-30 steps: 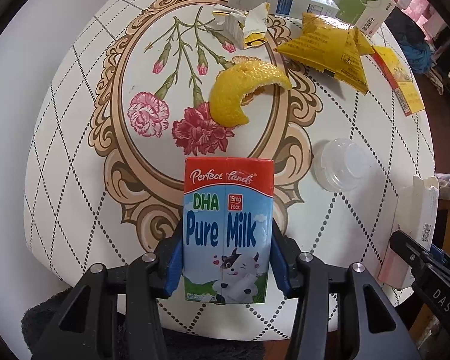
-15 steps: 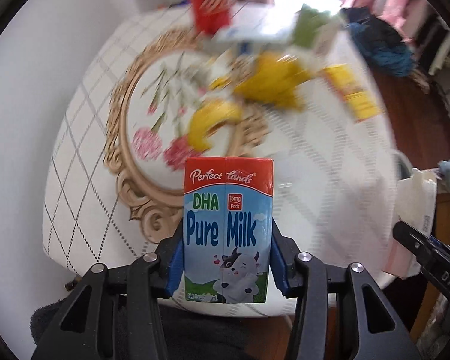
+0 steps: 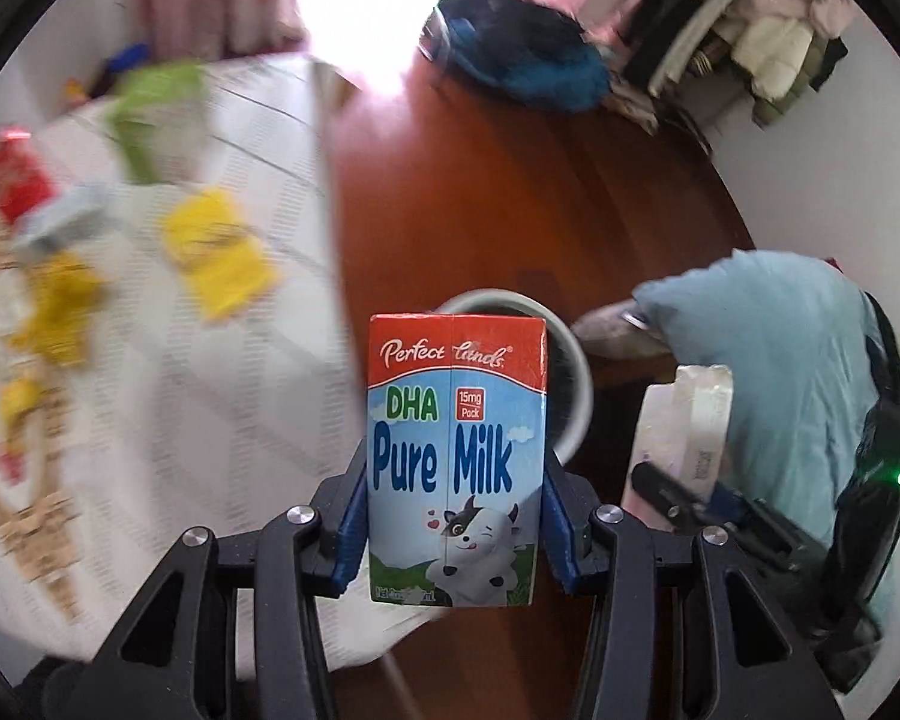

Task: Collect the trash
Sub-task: 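Carry both cartons over the white bin and open both tools to drop them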

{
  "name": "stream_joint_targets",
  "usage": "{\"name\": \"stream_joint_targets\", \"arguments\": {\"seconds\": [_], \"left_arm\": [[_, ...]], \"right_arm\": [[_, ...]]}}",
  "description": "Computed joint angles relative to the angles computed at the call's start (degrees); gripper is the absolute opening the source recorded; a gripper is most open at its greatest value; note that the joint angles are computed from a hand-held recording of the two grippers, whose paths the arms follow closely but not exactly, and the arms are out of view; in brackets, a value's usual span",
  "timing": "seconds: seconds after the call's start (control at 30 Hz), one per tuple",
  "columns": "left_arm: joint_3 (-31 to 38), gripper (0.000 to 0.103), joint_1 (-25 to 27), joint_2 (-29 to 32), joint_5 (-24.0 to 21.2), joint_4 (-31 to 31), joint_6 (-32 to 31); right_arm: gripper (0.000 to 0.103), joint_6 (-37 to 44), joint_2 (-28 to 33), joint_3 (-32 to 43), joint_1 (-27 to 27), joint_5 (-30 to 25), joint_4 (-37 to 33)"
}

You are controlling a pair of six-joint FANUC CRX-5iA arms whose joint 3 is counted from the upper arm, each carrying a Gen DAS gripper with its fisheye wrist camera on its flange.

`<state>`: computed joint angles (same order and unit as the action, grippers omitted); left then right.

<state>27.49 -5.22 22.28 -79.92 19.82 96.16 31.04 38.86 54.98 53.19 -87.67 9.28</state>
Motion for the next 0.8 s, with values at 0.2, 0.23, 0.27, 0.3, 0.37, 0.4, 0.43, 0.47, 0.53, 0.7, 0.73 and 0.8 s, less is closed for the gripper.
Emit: {"name": "stream_joint_targets", "arguments": {"seconds": [0.2, 0.23, 0.27, 0.3, 0.37, 0.4, 0.43, 0.47, 0.53, 0.7, 0.73, 0.8], "left_arm": [[17.8, 0.047, -2.9, 16.2, -8.6, 5.9, 2.8], [19.7, 0.047, -3.1, 17.7, -9.5, 6.7, 3.3], [24.0, 0.047, -3.3, 20.6, -11.5, 7.3, 4.0], [28.8, 0.053, -3.6, 23.5, -13.4, 7.4, 4.7], [35.8, 0.085, -4.0, 27.5, -16.2, 7.2, 6.3], [37.3, 0.094, -4.0, 28.6, -16.7, 7.3, 6.7], [38.8, 0.094, -3.9, 29.7, -17.2, 7.7, 7.4], [39.0, 0.094, -3.7, 29.7, -17.3, 7.6, 7.8], [36.1, 0.095, -3.5, 28.0, -15.7, 6.9, 7.5], [24.9, 0.095, -4.5, 18.5, -9.8, -3.7, 5.5], [21.7, 0.095, -5.0, 15.4, -8.5, -7.5, 5.4], [17.6, 0.095, -5.9, 11.5, -6.6, -12.4, 5.6]], "right_arm": [[0.048, 0.2, -0.4, -4.0, -5.5, -0.1, -1.2], [0.048, 0.1, -0.2, -4.2, -6.0, -0.2, -1.2], [0.048, 0.1, 0.3, -3.7, -6.8, -0.4, -1.5], [0.048, 0.0, 0.8, -3.1, -7.1, -1.0, -1.5], [0.048, 0.3, 1.4, -2.6, -8.2, -1.3, -1.5], [0.048, 0.2, 1.7, -2.3, -8.6, -1.4, -1.4], [0.049, 0.2, 2.4, -1.6, -8.8, -1.2, -1.1], [0.05, 0.6, 3.0, -1.1, -9.2, -0.9, -1.4], [0.055, 1.0, 2.9, -1.6, -10.3, 1.1, -2.8], [0.1, 0.4, 1.4, -5.0, -10.3, 4.8, -1.8], [0.1, 0.0, 1.2, -5.6, -9.9, 4.7, -1.1], [0.1, -0.9, 0.9, -6.3, -8.8, 3.3, 0.6]]}}
